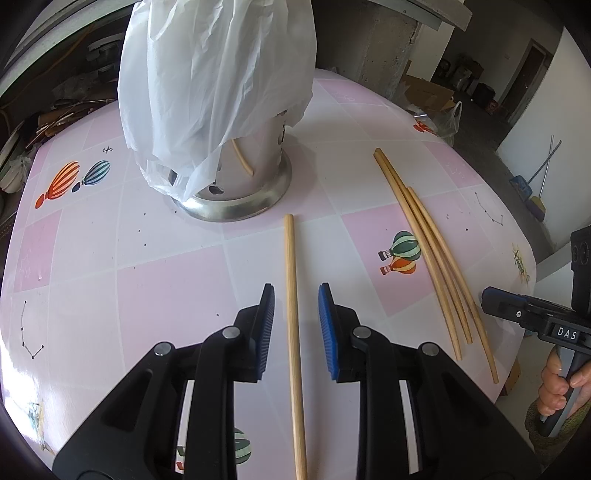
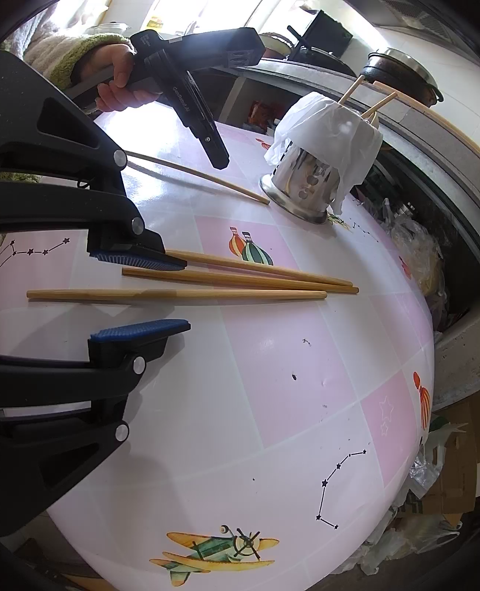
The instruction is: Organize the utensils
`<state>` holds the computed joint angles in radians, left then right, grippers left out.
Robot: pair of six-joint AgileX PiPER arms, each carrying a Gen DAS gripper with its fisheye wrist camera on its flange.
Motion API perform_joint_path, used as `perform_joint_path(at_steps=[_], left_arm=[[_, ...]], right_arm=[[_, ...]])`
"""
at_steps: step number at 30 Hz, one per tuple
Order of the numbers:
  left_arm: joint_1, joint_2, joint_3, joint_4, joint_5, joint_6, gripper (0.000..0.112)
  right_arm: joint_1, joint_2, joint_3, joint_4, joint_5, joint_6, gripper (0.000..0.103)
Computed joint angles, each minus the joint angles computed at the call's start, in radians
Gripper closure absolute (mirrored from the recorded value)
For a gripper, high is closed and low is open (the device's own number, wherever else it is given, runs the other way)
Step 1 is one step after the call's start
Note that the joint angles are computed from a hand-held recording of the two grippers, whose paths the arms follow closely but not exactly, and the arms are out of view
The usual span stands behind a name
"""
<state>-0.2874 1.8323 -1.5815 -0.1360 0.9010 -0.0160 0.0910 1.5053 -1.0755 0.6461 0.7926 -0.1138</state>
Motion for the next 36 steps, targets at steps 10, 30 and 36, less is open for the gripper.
perform_joint_path(at_steps=[10, 30, 36], left_arm=[[0.017, 0.049, -0.070, -0.079, 0.032, 0.070, 0.089], [-0.049, 0.288, -0.403, 0.138, 0.188, -0.008, 0.093], [-0.057, 0.269, -0.354, 0.188, 0.139, -0.062, 0.106]], right_arm=[[0.009, 0.012, -0.016, -0.003, 0.001, 0.009, 0.076], [-0.003, 0.042, -0.026, 0.020, 0.000, -0.016, 0.076], [-0.008, 0.044, -0.025, 0.032, -0.001, -0.031, 0.076]])
